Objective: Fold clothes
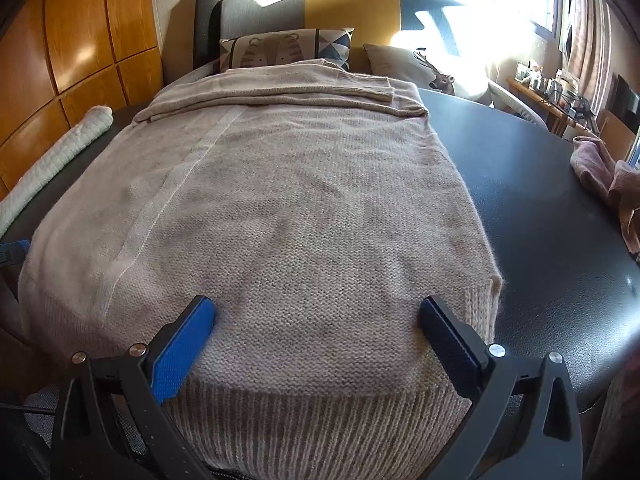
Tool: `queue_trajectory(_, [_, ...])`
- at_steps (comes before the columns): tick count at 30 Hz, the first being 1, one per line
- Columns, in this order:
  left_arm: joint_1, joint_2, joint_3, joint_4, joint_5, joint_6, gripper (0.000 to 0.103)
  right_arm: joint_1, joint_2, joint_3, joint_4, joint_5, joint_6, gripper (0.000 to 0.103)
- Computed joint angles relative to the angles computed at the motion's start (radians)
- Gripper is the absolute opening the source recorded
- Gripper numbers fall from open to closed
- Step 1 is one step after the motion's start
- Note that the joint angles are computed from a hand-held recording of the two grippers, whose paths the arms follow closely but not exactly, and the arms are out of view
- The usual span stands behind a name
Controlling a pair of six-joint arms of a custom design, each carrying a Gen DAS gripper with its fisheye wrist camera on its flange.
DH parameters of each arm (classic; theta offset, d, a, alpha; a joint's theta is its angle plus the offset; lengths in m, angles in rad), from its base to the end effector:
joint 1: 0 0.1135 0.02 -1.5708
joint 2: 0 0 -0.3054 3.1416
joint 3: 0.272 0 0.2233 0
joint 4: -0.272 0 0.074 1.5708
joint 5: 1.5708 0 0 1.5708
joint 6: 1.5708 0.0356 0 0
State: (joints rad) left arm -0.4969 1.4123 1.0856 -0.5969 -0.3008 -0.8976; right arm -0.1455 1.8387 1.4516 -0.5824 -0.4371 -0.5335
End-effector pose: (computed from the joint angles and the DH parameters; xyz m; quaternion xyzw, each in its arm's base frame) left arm 0.2335 -0.1146 0.3167 -0.2332 0.9092 -0.0930 0.3322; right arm 0.3809 -0.0406 0.2947 -0.2428 0.9026 0.0990 0.3416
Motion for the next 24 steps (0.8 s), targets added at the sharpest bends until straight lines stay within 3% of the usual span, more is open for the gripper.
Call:
queue_trajectory(8, [0.0, 0.017, 0.009, 0.045, 0.036, 0.013, 0.096, -0.003, -0.012, -0.038, 0.051, -0.019, 0.005, 0.103])
queue_trajectory(15, [0.031, -0.023, -0.053, 0.156, 0.132, -0.037, 0.096, 0.0, -0.014, -0.034, 0.037, -0.012, 0.007, 0.103])
queue_trajectory(20, [0.039, -0.047, -0.089, 0.204, 0.164, -0.064, 0.096, -0.041, 0.0, 0.05, -0.054, -0.036, 0.018, 0.103])
queue_trajectory(24, [0.033, -0.012, -0.041, 0.153, 0.147, -0.041, 0.096, -0.128, 0.048, 0.142, -0.082, -0.047, 0.064, 0.103])
